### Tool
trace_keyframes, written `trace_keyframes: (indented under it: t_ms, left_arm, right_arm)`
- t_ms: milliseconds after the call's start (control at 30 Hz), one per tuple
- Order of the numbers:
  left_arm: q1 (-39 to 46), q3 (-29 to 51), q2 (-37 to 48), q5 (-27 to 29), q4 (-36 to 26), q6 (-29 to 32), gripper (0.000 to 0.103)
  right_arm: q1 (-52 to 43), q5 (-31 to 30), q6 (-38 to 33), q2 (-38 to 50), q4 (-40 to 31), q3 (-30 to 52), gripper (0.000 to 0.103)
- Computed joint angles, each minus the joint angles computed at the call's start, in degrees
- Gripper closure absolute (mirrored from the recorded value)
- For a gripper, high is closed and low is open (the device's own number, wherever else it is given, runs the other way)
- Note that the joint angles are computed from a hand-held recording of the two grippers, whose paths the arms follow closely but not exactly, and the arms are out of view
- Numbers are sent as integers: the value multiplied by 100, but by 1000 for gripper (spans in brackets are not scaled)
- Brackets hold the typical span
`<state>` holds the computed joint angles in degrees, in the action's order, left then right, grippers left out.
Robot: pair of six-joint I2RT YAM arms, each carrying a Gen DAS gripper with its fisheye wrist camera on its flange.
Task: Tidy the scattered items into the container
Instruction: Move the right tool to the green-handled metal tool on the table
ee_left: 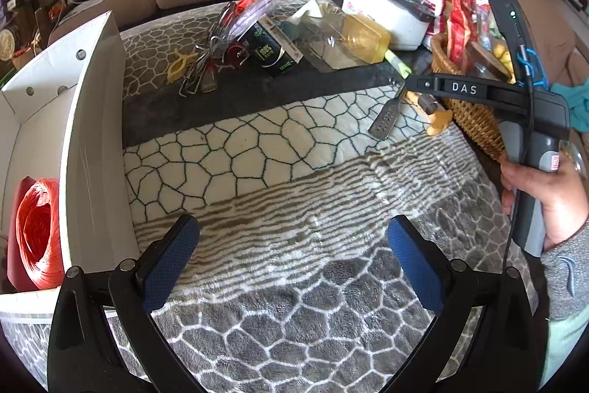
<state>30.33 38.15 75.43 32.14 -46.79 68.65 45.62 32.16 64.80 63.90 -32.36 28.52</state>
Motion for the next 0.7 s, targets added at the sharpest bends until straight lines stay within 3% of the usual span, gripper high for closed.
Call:
trace_keyframes:
  t_ms: [267, 367, 400, 467, 600, 700]
  left_arm:
    - [-3, 83, 216, -151, 155, -178, 0]
    - [-1, 96, 261, -159, 123, -146, 0]
    - [1, 98, 267, -166, 111, -133, 0]
    - [11, 126, 305, -177, 67, -114, 0]
    - [33, 264, 462, -198, -133, -102, 0]
    - [54, 433, 657, -225, -375, -63, 0]
  right_arm:
    - [-96, 77, -489, 1525, -75, 588, 40]
    - [-279, -145, -540, 1730, 151, 496, 42]
    - [-312, -214, -550, 1756, 275, 440, 44]
    - [-269, -181, -504, 1781, 298, 384, 79]
    - [-109, -102, -330, 1434, -23, 350, 78]
    - [308, -14, 76, 1100, -683, 458, 78]
